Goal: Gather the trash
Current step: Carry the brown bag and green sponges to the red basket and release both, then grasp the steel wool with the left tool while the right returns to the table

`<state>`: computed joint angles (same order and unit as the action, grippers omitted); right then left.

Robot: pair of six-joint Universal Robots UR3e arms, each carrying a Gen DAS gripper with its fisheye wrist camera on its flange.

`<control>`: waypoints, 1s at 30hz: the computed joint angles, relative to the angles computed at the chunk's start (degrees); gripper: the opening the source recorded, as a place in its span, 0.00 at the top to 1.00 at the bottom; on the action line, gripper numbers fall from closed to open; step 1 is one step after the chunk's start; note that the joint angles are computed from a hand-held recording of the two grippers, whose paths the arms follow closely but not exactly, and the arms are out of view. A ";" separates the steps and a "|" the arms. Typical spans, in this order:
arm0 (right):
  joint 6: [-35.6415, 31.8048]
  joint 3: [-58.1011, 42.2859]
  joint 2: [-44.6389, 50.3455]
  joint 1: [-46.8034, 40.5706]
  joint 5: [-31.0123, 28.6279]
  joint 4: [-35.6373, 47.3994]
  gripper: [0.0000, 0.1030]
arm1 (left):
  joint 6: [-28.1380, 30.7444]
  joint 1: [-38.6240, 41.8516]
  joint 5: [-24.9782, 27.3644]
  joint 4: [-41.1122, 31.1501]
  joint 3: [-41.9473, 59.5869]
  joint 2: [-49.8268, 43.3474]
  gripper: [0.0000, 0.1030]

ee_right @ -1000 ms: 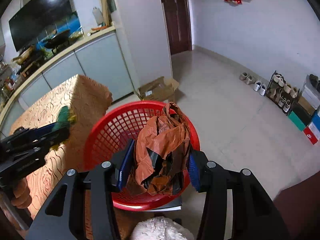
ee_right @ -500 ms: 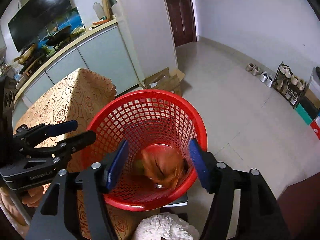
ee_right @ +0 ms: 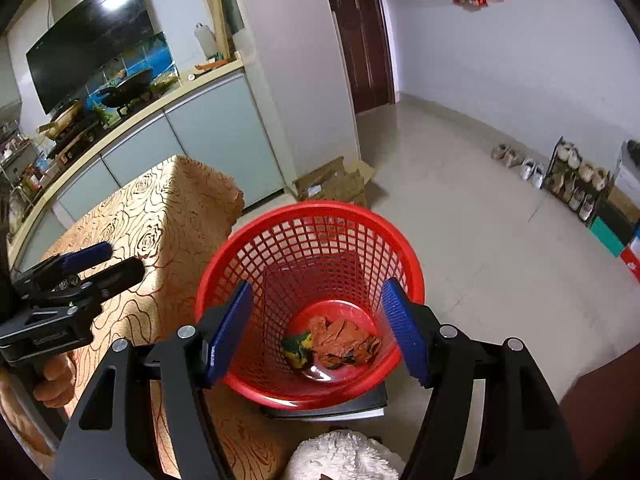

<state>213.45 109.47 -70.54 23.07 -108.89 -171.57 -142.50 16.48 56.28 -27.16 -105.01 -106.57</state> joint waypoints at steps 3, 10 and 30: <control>1.18 -1.76 0.92 2.94 -4.03 0.20 0.29 | 0.89 4.28 -1.64 0.26 -3.60 3.70 0.21; 2.08 -9.71 5.51 8.16 -5.60 2.09 0.29 | 3.29 16.62 -5.00 -1.24 -8.86 10.14 0.21; -3.36 -47.90 27.12 18.32 -0.82 18.29 0.25 | 0.34 51.43 2.39 10.92 -2.92 0.39 0.17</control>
<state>210.08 61.57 -43.43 41.39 -109.71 -153.28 -142.16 67.91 58.67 -16.25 -107.93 -106.19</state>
